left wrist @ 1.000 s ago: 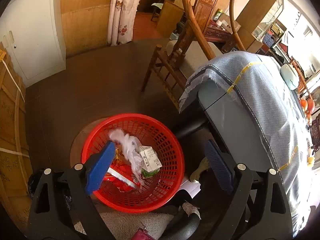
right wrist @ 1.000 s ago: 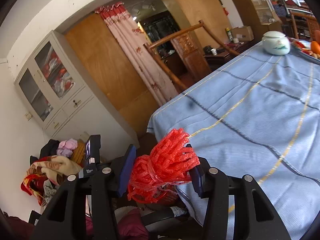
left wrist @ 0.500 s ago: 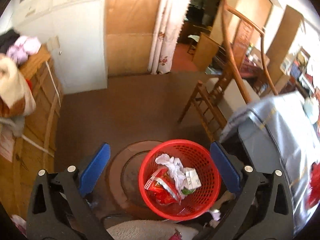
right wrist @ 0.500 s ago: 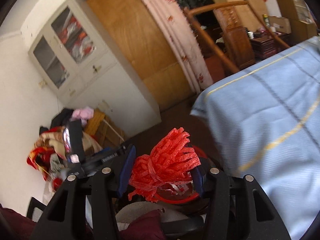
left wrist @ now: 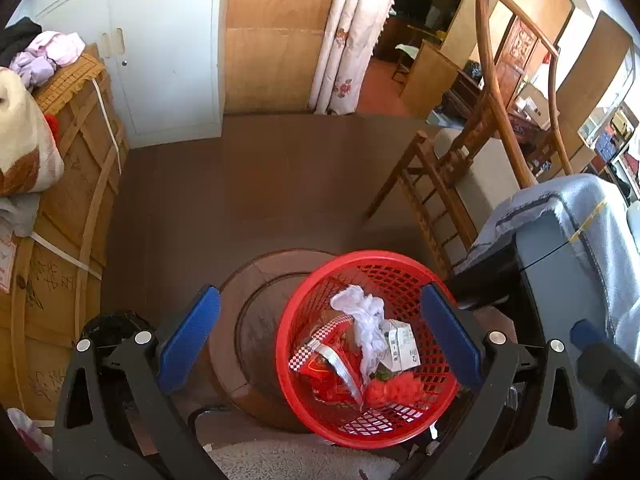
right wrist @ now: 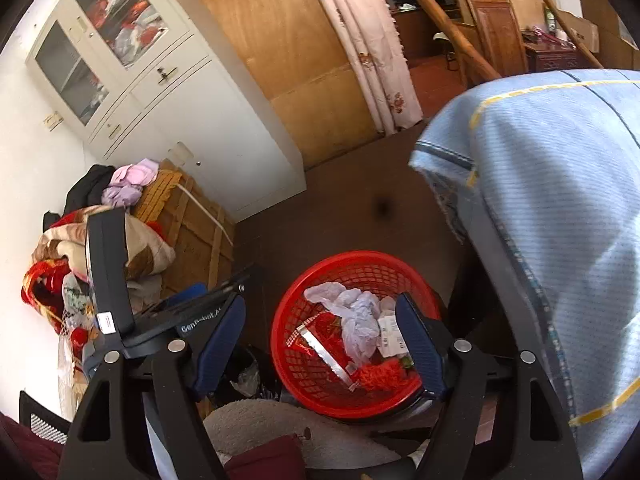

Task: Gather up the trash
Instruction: 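Return both tools from the wastebasket to the table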

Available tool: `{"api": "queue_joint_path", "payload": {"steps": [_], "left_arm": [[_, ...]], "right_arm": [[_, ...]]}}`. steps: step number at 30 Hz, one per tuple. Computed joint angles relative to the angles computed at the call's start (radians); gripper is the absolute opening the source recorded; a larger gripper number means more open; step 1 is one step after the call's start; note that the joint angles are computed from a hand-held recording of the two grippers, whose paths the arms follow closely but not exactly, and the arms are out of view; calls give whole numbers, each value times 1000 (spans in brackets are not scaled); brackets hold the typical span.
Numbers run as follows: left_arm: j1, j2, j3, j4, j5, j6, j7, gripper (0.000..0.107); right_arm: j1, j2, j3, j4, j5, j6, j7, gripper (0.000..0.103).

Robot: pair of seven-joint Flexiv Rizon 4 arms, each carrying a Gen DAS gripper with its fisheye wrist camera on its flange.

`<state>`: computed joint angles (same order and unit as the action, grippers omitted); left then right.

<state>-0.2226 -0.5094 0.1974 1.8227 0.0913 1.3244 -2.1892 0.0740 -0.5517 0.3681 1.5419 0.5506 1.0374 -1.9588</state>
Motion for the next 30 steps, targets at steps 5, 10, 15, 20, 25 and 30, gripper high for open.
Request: {"api": "queue_joint_path", "payload": {"steps": [5,10,15,20,25,30], "left_arm": [[-30,0,27,-8,36,2,-21,96],[-50,17,35,-9,74,21,-29,96],[-72,46,37,5,105,70,-25,96],[-136,83,77,12,166,121,-39,96],[-258,113,181,-9,296,153,-126,96],[-350,145,242,-34,447,178,-219,96]], "right_arm": [[-13,20,0,12,22,48,-8,82],[-44,79,9,64,62,114,-33,85],[-79,160,13,131,131,163,-62,93],[-89,254,-8,210,188,211,-74,97],[-75,356,-51,304,240,276,-93,97],[-39,467,-107,431,253,384,-93,97]]}}
